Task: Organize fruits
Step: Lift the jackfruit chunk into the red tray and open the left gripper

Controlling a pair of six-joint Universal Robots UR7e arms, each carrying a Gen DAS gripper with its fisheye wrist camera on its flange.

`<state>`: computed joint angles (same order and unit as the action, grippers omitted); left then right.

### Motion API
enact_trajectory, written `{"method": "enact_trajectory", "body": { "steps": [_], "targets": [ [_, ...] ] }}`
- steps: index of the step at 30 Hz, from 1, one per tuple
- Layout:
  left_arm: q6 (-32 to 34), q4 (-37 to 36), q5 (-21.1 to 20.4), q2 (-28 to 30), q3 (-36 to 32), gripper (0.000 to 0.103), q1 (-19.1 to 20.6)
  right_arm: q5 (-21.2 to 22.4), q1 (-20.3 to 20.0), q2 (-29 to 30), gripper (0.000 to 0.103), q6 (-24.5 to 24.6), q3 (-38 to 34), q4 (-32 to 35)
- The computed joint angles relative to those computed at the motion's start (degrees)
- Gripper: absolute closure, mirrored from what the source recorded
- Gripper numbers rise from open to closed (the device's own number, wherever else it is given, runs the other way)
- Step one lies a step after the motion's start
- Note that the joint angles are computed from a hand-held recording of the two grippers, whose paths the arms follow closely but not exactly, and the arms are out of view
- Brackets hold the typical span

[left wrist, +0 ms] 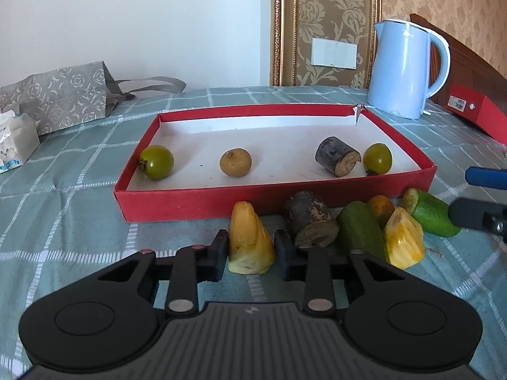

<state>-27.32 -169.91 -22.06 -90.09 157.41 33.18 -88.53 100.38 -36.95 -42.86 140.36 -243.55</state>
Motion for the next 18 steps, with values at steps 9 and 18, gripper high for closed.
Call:
{"method": "enact_trajectory", "body": {
  "steps": [9,18],
  "targets": [
    [-1.8,3.22,0.78,-1.13,-0.06,0.073,-0.26,-6.25,2.32,0.81,0.015,-4.08,0.03,-0.85],
    [-2.11,3.64,0.83,-1.2,-0.11,0.073,-0.35,-11.98,4.14,0.76,0.037,-4.63,-1.58,2.08]
  ]
}}
